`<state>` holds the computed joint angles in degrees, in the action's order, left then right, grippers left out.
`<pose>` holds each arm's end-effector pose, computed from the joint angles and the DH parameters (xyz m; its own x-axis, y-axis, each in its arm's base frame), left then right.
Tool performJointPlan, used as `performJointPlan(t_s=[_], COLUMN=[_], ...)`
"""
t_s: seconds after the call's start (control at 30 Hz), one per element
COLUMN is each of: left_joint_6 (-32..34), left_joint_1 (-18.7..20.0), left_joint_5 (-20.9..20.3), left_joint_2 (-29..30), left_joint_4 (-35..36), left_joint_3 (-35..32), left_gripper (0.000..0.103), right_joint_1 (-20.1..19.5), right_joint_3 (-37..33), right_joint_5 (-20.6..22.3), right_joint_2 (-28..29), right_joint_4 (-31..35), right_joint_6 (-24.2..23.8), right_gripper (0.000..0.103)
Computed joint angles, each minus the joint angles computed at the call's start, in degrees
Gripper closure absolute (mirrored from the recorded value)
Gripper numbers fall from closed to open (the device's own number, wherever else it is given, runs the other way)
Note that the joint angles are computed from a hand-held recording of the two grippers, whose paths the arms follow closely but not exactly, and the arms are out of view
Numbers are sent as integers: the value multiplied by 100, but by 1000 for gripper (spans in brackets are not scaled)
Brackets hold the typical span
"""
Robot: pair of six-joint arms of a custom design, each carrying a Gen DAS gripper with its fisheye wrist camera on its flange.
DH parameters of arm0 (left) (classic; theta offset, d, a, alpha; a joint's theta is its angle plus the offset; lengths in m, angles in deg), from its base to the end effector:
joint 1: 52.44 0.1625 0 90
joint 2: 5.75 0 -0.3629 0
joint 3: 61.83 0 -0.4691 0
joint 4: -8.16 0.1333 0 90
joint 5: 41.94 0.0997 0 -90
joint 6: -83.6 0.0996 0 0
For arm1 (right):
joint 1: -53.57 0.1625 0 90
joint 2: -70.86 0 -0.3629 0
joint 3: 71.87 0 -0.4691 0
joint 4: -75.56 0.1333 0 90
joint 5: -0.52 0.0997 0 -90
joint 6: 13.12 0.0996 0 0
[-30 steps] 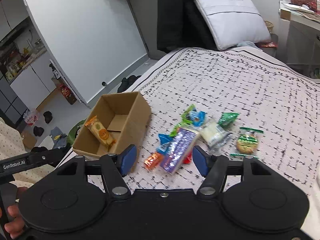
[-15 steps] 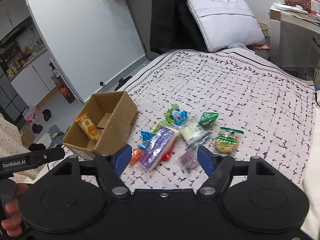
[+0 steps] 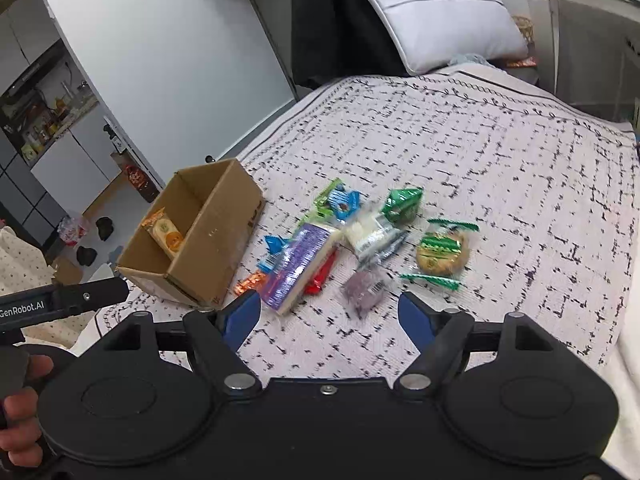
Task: Organize snacks
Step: 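Grasp the purple bar with the left gripper while the right grasps a clear packet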
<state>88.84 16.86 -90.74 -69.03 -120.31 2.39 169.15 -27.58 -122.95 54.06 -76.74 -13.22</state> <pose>-0.0815 -0.7784 0.4803 -0.8165 -0.0412 -0.5758 0.3564 0.7487 -0.5589 0.4562 -0.7715 0.0396 -0.8877 -0.0775 0.4538 -0.3561 0.7404 -0.5701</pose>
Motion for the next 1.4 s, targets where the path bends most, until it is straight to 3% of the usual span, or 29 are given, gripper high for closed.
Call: performJointPlan(t_s=[0.47, 0.6, 1.03, 1.17, 1.4], left_joint_6=[-347, -352, -243, -261, -101], left_joint_1=[153, 192, 333, 391, 444], left_joint_5=[25, -20, -347, -427, -554], left_joint_2=[306, 441, 1210, 1472, 1912], left_joint_4=[-240, -181, -21, 80, 294], left_joint_3=[48, 5, -672, -955, -1454], left_gripper=[9, 10, 15, 17, 22], right_joint_1=[-222, -290, -508, -555, -681], right_joint_3=[-99, -368, -1049, -1547, -3013], right_joint_5=[-22, 52, 383, 335, 636], right_joint_2=[58, 212, 558, 863, 1712], right_joint_4=[15, 241, 1304, 1608, 2449], right_joint_6=[307, 426, 1151, 1182, 1323], right_gripper=[32, 41, 43, 45, 48])
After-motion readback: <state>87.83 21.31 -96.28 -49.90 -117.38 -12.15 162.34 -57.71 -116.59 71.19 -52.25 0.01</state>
